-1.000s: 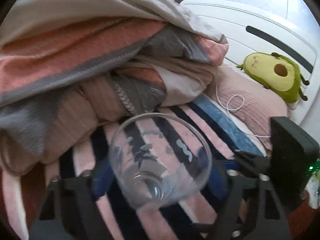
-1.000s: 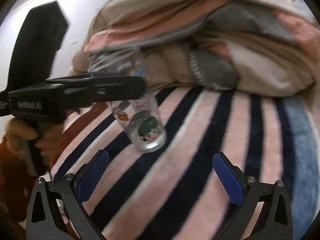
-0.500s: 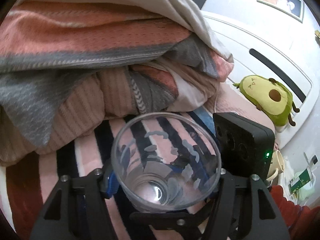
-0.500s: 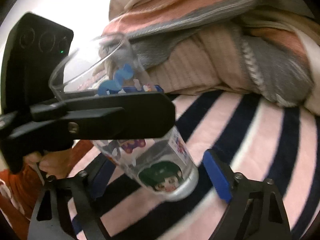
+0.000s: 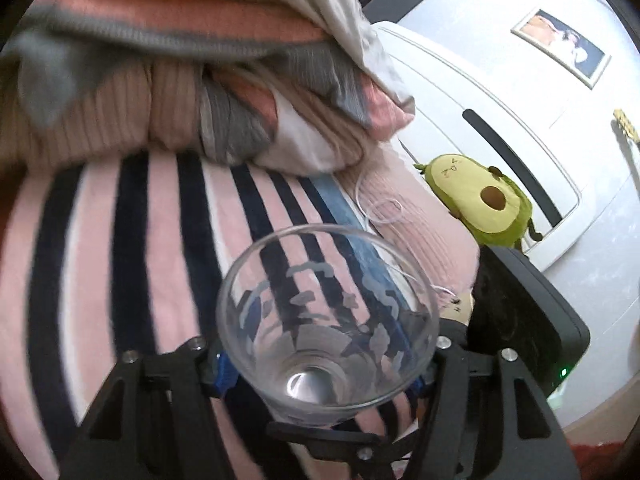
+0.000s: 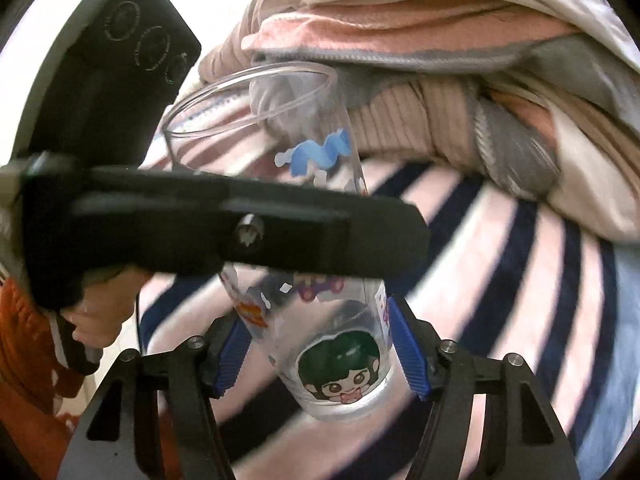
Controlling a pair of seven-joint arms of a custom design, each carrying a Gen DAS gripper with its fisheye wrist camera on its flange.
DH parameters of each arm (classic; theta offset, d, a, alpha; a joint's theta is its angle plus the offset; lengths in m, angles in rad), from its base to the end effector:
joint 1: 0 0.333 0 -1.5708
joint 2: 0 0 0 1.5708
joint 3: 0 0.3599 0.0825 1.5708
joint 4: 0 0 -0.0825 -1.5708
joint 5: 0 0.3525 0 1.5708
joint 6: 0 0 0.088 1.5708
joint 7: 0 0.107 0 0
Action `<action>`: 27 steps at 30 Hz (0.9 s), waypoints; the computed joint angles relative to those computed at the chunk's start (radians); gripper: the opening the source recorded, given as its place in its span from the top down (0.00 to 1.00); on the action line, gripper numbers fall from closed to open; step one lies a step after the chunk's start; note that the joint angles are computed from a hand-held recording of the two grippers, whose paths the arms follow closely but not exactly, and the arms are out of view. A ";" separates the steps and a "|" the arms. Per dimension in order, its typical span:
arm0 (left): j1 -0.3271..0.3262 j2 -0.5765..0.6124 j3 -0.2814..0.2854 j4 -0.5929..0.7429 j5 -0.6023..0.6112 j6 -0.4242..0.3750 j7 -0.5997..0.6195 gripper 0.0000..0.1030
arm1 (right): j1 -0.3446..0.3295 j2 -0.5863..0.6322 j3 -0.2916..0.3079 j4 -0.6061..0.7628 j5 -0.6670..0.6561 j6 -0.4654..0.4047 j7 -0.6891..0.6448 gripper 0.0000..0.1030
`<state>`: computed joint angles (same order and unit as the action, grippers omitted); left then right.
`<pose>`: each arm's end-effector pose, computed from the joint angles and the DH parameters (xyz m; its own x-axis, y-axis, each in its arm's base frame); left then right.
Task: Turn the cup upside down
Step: 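Lift and tilt the glass with the right gripper while the left gripper grasps it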
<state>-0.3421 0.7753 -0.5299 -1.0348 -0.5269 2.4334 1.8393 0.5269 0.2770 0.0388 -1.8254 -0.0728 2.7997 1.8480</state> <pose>0.6378 -0.4772 0.5388 -0.5966 -0.4790 0.6439 -0.7939 0.2347 -0.5609 0.5565 0.3539 0.5236 0.3753 -0.9184 -0.1253 -0.7447 -0.2184 -0.6306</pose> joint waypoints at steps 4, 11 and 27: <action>0.075 -0.044 -0.077 -0.145 -0.121 0.049 0.072 0.41 | 0.043 -0.047 -0.027 -0.063 -0.102 -0.045 0.113 0.40; 0.191 -0.156 -0.043 -0.365 -0.263 0.101 0.041 0.34 | 0.035 0.089 0.019 0.114 -0.157 -0.118 0.031 0.40; 0.107 -0.279 0.153 -0.302 0.180 -0.029 -0.009 0.23 | 0.168 0.107 -0.080 0.105 -0.199 -0.095 0.075 0.25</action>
<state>-0.2349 0.4959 -0.3768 -1.3366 -0.3466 2.4040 1.8299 0.6946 0.3840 -0.0407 -1.7201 -0.2715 2.7048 1.9233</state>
